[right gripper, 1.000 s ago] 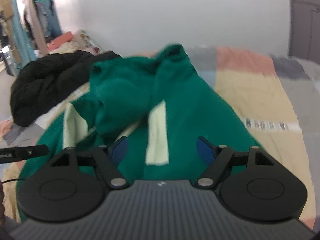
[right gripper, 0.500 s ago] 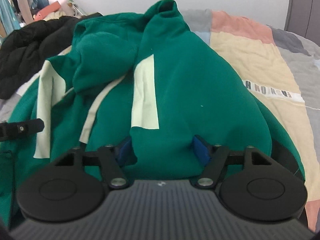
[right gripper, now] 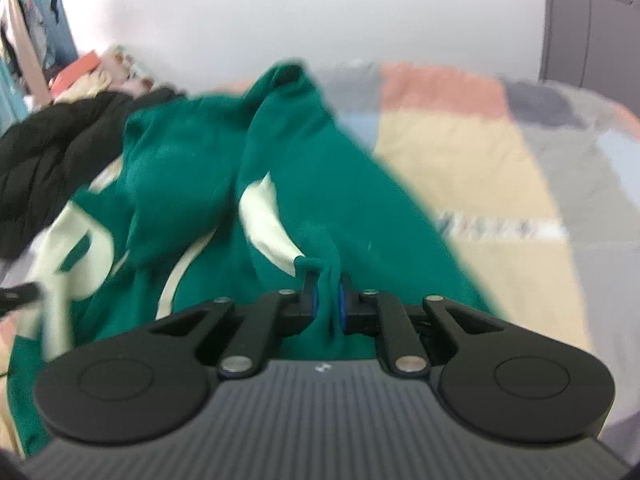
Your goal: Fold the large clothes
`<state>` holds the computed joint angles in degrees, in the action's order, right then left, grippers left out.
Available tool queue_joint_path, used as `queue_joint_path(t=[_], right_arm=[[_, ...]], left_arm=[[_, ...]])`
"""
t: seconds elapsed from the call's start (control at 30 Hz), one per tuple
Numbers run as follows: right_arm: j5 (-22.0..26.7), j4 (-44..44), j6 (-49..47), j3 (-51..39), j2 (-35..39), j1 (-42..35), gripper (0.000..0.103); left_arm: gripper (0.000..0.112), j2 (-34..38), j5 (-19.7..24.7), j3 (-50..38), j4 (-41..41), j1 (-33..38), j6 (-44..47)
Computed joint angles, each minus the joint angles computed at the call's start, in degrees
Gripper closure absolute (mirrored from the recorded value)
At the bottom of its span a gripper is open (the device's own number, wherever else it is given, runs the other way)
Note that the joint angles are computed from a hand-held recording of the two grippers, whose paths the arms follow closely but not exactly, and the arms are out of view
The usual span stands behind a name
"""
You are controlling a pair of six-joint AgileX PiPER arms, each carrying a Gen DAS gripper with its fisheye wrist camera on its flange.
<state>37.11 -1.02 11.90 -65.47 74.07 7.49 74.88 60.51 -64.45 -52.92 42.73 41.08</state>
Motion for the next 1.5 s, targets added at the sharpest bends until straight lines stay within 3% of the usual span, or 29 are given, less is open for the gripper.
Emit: queue_joint_path(t=[0.17, 0.33, 0.4, 0.43, 0.5, 0.53, 0.6, 0.77, 0.93, 1.07, 1.17, 1.27, 1.33, 1.4, 1.47, 1.5], right_arm=[[2.2, 1.0, -5.3, -12.3, 5.2, -8.0, 0.092], [7.6, 1.2, -6.3, -32.0, 17.4, -15.2, 0.092], [8.8, 1.1, -5.5, -39.9, 22.9, -17.2, 0.092], [7.5, 0.8, -5.7, -41.9, 24.8, -17.9, 0.092], [4.9, -4.2, -3.4, -46.5, 29.5, -18.2, 0.092], [4.5, -6.5, -2.6, -49.0, 32.2, -18.3, 0.092], [4.2, -8.9, -1.4, -55.1, 38.3, -18.9, 0.092], [5.4, -14.6, 2.2, -65.2, 51.5, -19.5, 0.092], [-4.5, -20.7, 8.7, -54.9, 52.7, -19.2, 0.091], [-10.0, -26.3, 17.0, -47.9, 50.9, -18.3, 0.090], [-11.3, -28.7, 20.7, -44.6, 48.4, -17.6, 0.089], [-9.6, -23.5, 16.2, -47.1, 47.8, -17.9, 0.083], [-10.3, -22.2, 16.0, -44.3, 44.8, -17.7, 0.071], [-13.1, -14.9, 10.8, -39.5, 40.5, -18.4, 0.051], [-16.6, -6.9, 4.6, -33.4, 35.6, -18.8, 0.041], [-17.3, -4.5, 2.6, -30.7, 33.2, -18.5, 0.041]], left_arm=[[0.108, 8.3, -1.6, -11.9, -0.2, 5.3, -7.1], [0.108, 16.5, -8.7, -22.2, 4.4, 3.2, -19.0], [0.111, 18.2, -14.6, -24.8, 8.1, 1.0, -22.6], [0.111, 19.1, -19.0, -26.2, 11.6, -0.5, -25.1], [0.111, 23.1, -23.2, -31.7, 17.3, -2.1, -29.2], [0.111, 25.6, -23.8, -35.1, 20.2, -2.9, -31.7], [0.111, 31.3, -20.0, -42.4, 19.5, -2.5, -31.6], [0.110, 37.1, -18.5, -43.1, 15.5, -3.1, -24.8], [0.110, 43.9, -12.9, -50.7, 18.8, -5.3, -27.2], [0.109, 44.2, -13.1, -50.8, 21.7, -6.5, -27.9], [0.107, 41.9, -13.3, -48.2, 19.3, -5.8, -24.6], [0.093, 35.6, -15.0, -39.8, 14.6, -4.0, -18.7], [0.082, 30.4, -14.3, -34.0, 9.8, -1.9, -14.1], [0.077, 25.4, -13.3, -29.2, 6.7, 0.1, -11.4], [0.069, 22.0, -12.0, -26.4, 4.5, 1.8, -9.7], [0.066, 20.6, -11.2, -25.6, 4.1, 2.5, -9.6]])
